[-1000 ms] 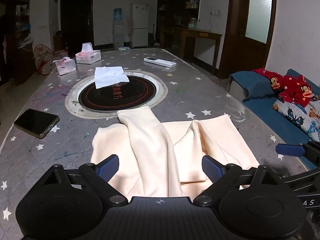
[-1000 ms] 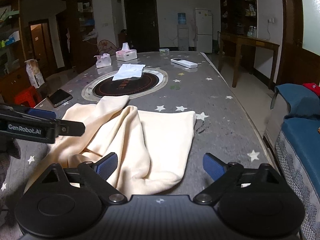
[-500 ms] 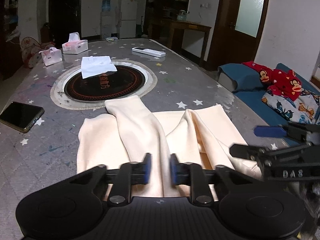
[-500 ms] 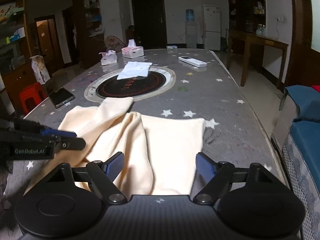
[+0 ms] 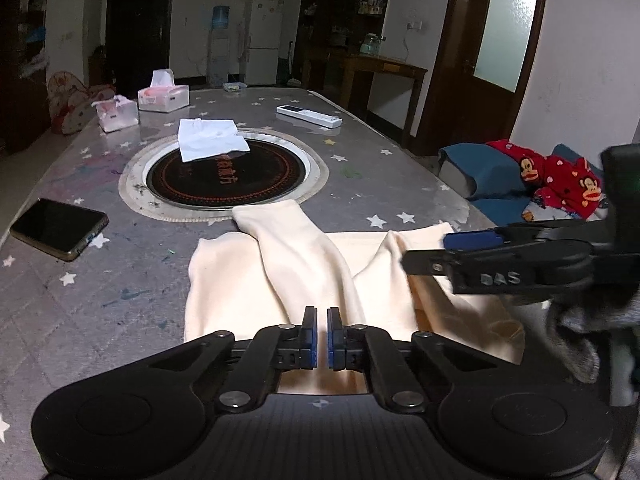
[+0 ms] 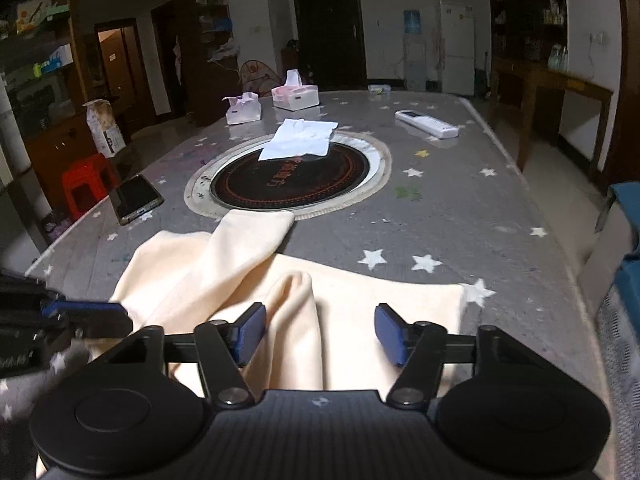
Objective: Fold clothes
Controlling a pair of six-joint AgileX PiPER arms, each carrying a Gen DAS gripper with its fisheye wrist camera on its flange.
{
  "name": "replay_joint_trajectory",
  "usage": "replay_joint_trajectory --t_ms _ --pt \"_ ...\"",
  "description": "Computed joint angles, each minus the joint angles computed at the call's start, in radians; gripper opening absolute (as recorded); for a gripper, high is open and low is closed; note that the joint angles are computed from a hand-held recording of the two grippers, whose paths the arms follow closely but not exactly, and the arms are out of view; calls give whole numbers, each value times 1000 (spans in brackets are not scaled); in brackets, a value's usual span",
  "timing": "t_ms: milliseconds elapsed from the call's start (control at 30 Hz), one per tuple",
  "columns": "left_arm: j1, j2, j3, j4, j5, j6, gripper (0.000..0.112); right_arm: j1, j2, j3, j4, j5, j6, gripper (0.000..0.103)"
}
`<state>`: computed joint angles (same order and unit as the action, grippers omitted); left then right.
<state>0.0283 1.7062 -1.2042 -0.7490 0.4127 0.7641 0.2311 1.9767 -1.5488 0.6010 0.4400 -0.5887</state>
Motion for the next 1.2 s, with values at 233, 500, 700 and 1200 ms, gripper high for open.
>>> replay_joint_trajectory --t_ms 233,500,700,1200 --pt "-26 35 -59 56 13 -67 48 -50 136 -193 83 182 22 55" --pt "-43 115 -129 101 45 -93 29 -60 140 -200 159 256 -51 17" --pt "-12 81 -71 -7 30 4 4 -57 -1 -29 200 152 -162 7" --pt "214 -302 252 -328 20 262 3 -229 -505 514 517 -9 -523 7"
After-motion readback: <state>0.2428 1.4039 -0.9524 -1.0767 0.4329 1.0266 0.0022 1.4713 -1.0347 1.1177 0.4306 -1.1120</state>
